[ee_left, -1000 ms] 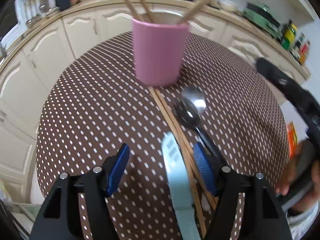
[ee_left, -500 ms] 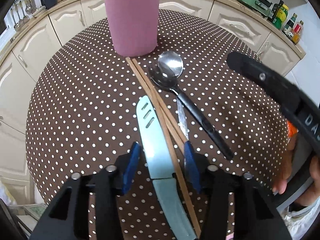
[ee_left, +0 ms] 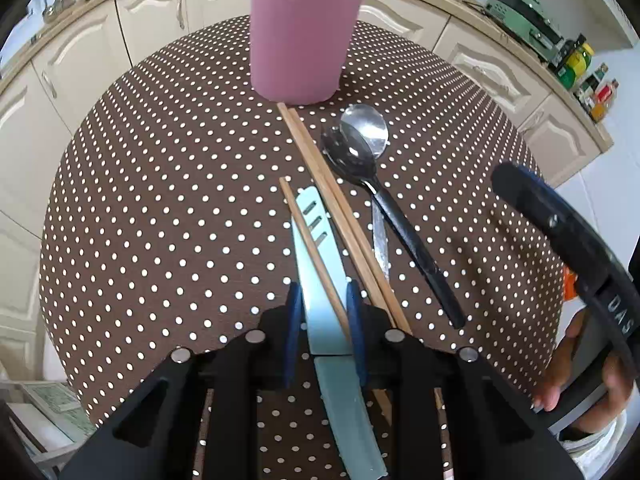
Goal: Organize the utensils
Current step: 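Move both grippers back down over the remaining chopsticks beside the spoon, then grasp a chopstick with the left gripper while the right gripper grasps another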
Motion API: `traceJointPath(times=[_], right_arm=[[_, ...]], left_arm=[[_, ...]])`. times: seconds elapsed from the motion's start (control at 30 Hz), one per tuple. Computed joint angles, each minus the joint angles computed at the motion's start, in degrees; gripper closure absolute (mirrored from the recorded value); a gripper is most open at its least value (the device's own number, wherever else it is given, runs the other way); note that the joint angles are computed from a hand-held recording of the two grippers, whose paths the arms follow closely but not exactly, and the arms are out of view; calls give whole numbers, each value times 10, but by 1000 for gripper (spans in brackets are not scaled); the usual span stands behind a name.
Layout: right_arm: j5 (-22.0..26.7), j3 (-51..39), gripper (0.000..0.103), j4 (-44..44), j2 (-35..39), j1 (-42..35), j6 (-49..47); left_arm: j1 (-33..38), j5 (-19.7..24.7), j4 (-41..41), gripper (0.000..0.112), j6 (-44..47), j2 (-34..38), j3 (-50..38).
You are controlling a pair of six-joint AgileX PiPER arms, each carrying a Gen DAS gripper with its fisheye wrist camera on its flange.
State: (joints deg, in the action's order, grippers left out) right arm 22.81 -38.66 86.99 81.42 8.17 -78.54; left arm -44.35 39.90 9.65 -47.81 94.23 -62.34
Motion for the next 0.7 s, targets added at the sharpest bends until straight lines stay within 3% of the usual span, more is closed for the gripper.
traceJointPath(times=[0.2,0.5,0.53,0.6,0.7], right_arm=[[7,-31,46,-129,8,20,121],[39,-107,46,-343,54,73,329],[36,-114,49,-371,58,84,354],[44,-138,70,-432,76,105,409],[70,-183,74,-481,112,123,466]], left_arm=[[43,-32,-30,107,19,-34,46],[123,-42,-66,107,74,-96,93],[132,-40,-64,107,76,-101,96],[161,-38,-80,107,105,-114,101],[185,-33,-82,107,123,-123,105]])
